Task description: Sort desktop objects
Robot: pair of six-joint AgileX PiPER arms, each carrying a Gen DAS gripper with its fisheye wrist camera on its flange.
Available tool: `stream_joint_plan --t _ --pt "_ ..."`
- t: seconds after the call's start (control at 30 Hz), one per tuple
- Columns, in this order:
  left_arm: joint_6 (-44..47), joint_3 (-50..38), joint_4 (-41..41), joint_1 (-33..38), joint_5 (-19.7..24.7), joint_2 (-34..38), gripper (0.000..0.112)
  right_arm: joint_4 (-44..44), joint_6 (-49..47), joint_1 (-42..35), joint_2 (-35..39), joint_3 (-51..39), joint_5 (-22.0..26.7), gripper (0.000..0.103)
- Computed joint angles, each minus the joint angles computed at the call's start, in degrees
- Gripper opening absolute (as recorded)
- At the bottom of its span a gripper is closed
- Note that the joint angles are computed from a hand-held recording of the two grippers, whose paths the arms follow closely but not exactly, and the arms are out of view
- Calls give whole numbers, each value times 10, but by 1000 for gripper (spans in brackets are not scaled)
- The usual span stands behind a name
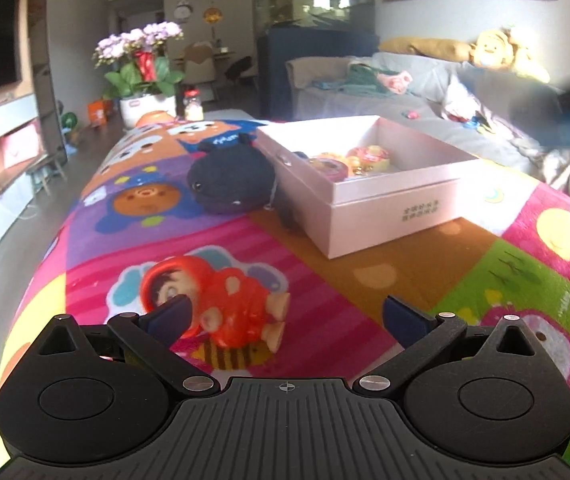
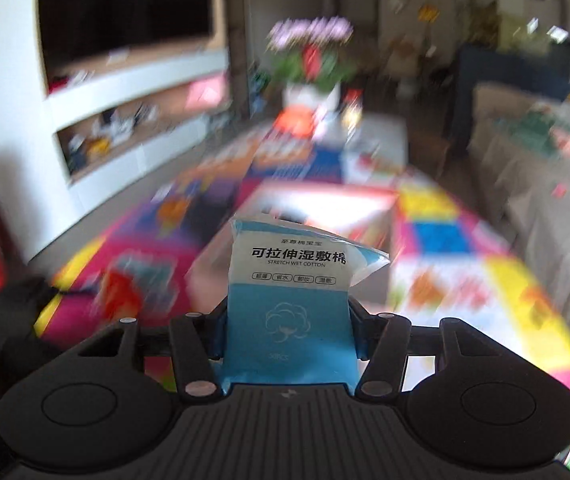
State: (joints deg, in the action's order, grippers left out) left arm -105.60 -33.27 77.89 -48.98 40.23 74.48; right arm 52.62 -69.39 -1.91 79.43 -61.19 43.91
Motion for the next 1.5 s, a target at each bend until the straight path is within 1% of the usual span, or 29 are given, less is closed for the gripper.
stream_joint_plan --t 0.07,0.17,0.27,0.3,0.33,0.37,0.4,0.47,0.5,0.57,0.6,0.67,0.73,0.77,0.83,0.9,0.97,1.07,1.17,1.2,1.27,1.3,1.33,1.4,1.43,1.5 --pt "5 4 -8 0 3 -7 103 -1 23 24 28 -29 -46 55" --pt "10 11 -18 3 9 -16 103 -21 68 62 88 -82 -98 55" --pt "12 18 -25 14 8 -20 103 0 63 101 141 -103 -181 56" --pt "11 19 -27 18 8 -20 103 7 63 110 158 -112 -199 57" --pt "10 20 -30 21 7 -20 103 7 74 114 175 -124 -207 66" --pt "9 22 -33 26 4 -20 103 -5 101 115 190 -137 -207 77" --pt "8 24 -33 31 0 -20 103 -6 116 116 199 -142 -208 77" --pt "5 26 -34 38 -9 -19 103 6 108 111 203 -139 -195 77" --pt "6 27 -35 45 -17 -18 103 21 88 109 199 -128 -195 78" --pt "7 22 -39 64 -34 -12 103 40 46 110 186 -98 -208 82" --pt "7 17 -40 72 -40 -6 103 51 25 111 179 -84 -214 83" --pt "6 4 -39 85 -41 8 103 89 -39 104 157 -45 -218 85" --pt "8 -15 -39 98 -37 26 103 141 -121 91 132 -4 -213 87" --pt "10 -23 -40 106 -40 34 103 155 -148 85 121 12 -213 87" --pt "17 -40 -46 119 -52 49 103 160 -171 72 102 40 -209 87" --pt "20 -54 -45 123 -62 64 103 162 -184 51 82 64 -185 88" --pt "27 -62 -39 125 -91 71 103 176 -208 29 65 85 -162 92" --pt "50 -78 -41 117 -143 88 103 205 -242 10 47 110 -144 96" --pt "91 -103 -59 95 -175 118 103 199 -227 -8 41 112 -111 97" --pt "101 -104 -51 86 -188 120 103 195 -218 -11 41 110 -101 97" --pt "112 -96 -35 76 -234 107 103 181 -199 -16 38 110 -78 98" --pt "112 -88 -25 73 -249 96 103 173 -189 -15 38 109 -69 98" --pt "108 -79 -12 66 -252 85 103 171 -185 -12 37 111 -63 98" --pt "111 -61 -4 46 -222 60 103 175 -190 -1 32 125 -65 98" --pt "127 -53 -19 38 -202 47 103 175 -188 6 31 130 -67 98" --pt "163 -38 -58 38 -168 22 103 157 -156 19 36 130 -59 98"
